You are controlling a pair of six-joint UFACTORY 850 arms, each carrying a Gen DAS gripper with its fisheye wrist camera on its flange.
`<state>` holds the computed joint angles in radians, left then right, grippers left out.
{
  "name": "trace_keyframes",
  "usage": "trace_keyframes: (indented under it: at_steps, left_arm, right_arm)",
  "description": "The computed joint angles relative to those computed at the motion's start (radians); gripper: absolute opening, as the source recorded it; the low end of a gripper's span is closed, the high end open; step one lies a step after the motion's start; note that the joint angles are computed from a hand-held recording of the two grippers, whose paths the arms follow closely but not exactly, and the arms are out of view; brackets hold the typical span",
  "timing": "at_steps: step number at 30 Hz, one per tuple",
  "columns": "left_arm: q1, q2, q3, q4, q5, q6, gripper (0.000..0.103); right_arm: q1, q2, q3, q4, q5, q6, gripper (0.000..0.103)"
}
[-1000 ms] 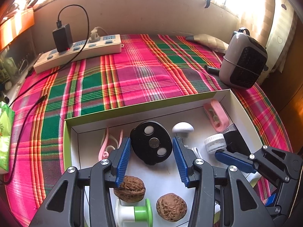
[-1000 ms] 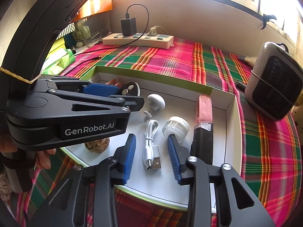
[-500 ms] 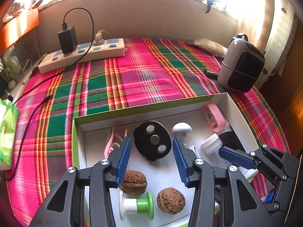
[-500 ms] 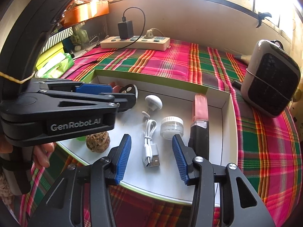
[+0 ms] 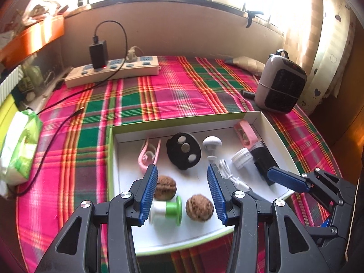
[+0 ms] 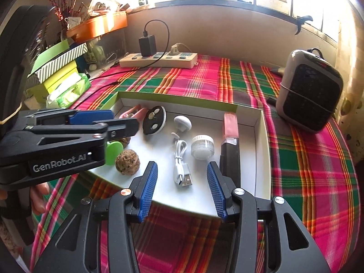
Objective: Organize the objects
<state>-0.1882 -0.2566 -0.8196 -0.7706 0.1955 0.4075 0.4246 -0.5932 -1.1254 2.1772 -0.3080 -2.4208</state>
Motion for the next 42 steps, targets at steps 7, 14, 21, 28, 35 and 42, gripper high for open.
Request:
trace_keyframes:
  at_steps: [7, 14, 21, 28, 35, 42]
  left_arm:
    - [-0.044, 0.064, 0.075, -0.098, 0.058, 0.055, 0.044]
    - [-0.107, 0.117, 0.139, -0.292, 0.154, 0.2, 0.044]
    - [-0.145, 0.152, 0.187, -0.355, 0.194, 0.21, 0.044]
    - [-0.176, 0.165, 0.22, -0.399, 0.216, 0.221, 0.044]
    - [-0.204, 0.146, 0.235, -0.439, 0.225, 0.227, 0.044]
    - [-0.227, 0.112, 0.233, -0.502, 0.228, 0.26, 0.044]
  right_arm:
    - [-0.005, 0.047, 0.064, 0.082, -0.03, -0.07, 0.047]
    - [-0.009, 0.091, 0.126, 0.16, -0.055, -0.143, 0.047]
    - [-0.012, 0.126, 0.177, 0.19, -0.078, -0.171, 0.047]
    - [-0.014, 0.141, 0.209, 0.217, -0.085, -0.191, 0.047]
    - [-0.017, 0.132, 0.227, 0.273, -0.054, -0.243, 0.054]
    - [-0.031, 0.115, 0.234, 0.31, -0.029, -0.268, 0.054]
